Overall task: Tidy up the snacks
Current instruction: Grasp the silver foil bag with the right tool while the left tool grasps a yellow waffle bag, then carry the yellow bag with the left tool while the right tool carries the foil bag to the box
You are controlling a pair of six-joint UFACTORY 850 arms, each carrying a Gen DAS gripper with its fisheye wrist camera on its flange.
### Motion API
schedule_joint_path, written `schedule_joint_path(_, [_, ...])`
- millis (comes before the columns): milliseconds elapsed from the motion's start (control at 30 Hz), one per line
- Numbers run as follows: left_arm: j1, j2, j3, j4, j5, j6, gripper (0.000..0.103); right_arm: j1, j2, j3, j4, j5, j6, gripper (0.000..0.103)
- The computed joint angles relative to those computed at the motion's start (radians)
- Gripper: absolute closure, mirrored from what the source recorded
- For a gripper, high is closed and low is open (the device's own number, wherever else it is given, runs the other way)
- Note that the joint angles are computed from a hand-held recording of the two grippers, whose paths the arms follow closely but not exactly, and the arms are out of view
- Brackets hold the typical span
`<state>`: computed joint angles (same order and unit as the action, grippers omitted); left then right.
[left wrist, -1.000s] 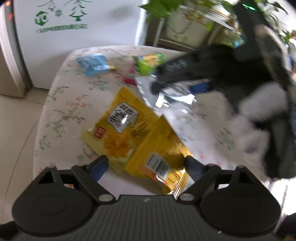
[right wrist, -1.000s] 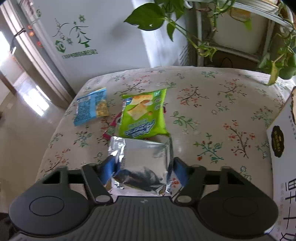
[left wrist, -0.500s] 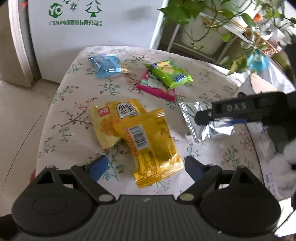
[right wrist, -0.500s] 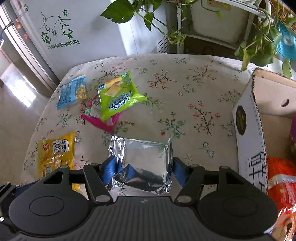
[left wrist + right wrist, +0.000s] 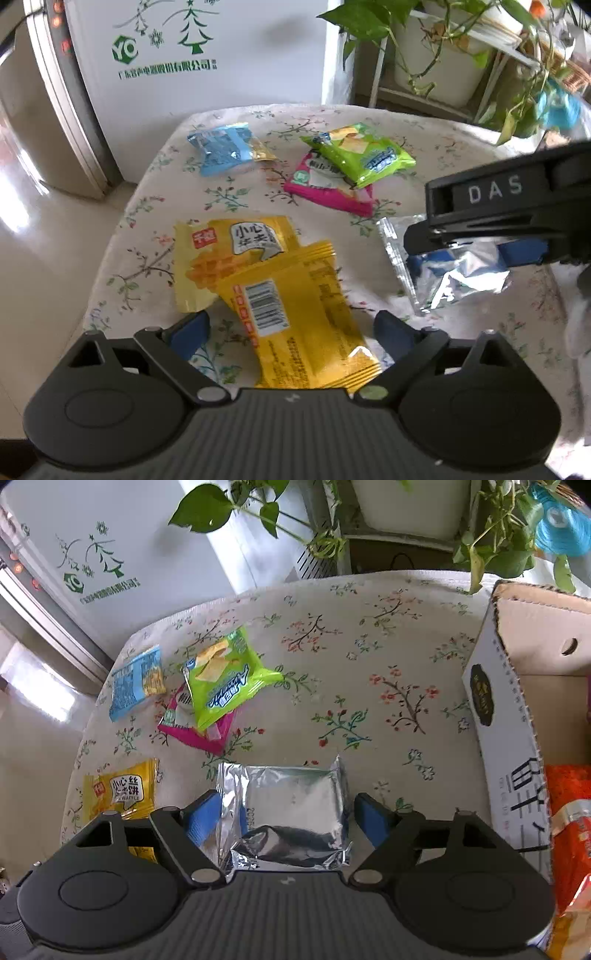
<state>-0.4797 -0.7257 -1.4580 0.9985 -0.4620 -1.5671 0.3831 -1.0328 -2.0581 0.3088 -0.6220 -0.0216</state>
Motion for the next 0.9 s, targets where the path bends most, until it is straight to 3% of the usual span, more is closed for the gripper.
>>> schedule_joint_path(200, [0.003, 0.005, 0.009, 0.017, 0.012, -0.017, 0.008, 0.016, -0.001, 0.003, -0.071, 0.017, 0.026, 0.014])
schedule_joint_path(300, [0.003, 0.012, 0.021, 0.075, 0.017, -0.063, 0.019, 0.028, 0.005, 0.012, -0.133, 0.027, 0.037, 0.018])
schedule_joint_path(367, [0.006, 0.020, 0.034, 0.126, 0.037, -0.093, 0.038, 0.028, 0.014, 0.027, -0.134, 0.040, 0.025, 0.021])
schedule_joint_path(533, [0.013, 0.038, 0.051, 0.148, 0.067, -0.108, 0.052, 0.017, 0.032, 0.050, -0.073, 0.058, -0.013, 0.036])
schedule_joint_path(767, [0.044, 0.072, 0.088, 0.096, 0.176, -0.119, 0.054, 0.018, 0.061, 0.089, -0.038, 0.083, -0.058, 0.036])
schedule_joint_path(900, [0.048, 0.091, 0.108, 0.147, 0.177, -0.169, 0.054, 0.017, 0.084, 0.113, -0.023, 0.110, -0.080, 0.036])
